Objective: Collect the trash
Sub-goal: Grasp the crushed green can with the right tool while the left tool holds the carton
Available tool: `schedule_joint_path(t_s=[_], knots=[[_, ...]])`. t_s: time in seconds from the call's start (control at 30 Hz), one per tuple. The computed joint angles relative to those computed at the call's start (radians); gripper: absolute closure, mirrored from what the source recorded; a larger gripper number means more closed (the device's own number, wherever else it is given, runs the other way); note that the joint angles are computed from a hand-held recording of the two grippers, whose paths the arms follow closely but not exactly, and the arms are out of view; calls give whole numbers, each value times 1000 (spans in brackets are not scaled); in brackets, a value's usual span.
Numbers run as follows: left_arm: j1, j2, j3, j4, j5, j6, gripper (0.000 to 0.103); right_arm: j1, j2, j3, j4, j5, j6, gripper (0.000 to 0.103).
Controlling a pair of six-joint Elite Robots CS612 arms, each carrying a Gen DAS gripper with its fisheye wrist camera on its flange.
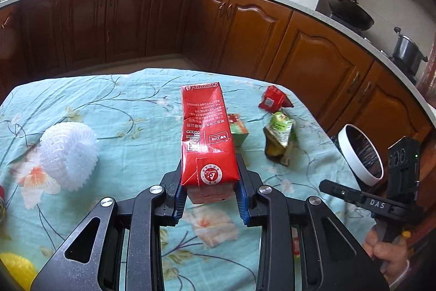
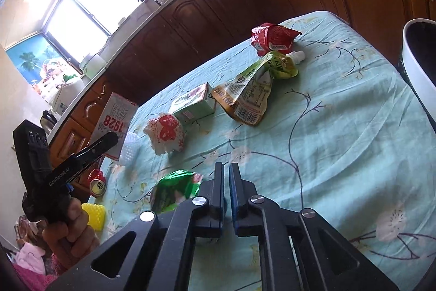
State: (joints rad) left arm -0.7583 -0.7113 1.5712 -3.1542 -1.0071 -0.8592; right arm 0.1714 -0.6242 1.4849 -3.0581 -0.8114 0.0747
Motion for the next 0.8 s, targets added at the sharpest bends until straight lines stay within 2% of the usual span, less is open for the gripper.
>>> schedule_joint_path(t_s=[0.03, 0.07, 0.1, 0.23, 0.27, 0.3, 0.37, 0.57, 0.8], knots=[[-2, 1, -2, -7, -6, 8, 74, 2, -4, 10, -13, 5, 10, 65], [-3, 2, -5, -8, -6, 12, 74, 2, -5, 19, -28, 9, 23, 58], [-5, 1, -5, -7, -3, 15, 74, 5, -5, 25, -48, 8, 39, 54], [-7, -1, -1, -10, -4, 12, 74, 25, -17, 52, -82, -49, 39, 54], [-8, -3, 1, -10, -2, 13, 74, 30, -18, 55, -73, -62, 25, 56], [-9, -3, 2, -10, 0, 14, 74, 37, -20, 57, -65, -84, 12, 61], [-11, -4, 5, -10, 4, 15, 74, 48, -20, 58, -53, -118, -12, 80], [-14, 1, 0, -19, -23, 23, 74, 38, -29, 80, -138, -140, 6, 84], [-21, 31, -60, -17, -89, 80, 74, -21, -49, 115, -254, -171, 102, 84]])
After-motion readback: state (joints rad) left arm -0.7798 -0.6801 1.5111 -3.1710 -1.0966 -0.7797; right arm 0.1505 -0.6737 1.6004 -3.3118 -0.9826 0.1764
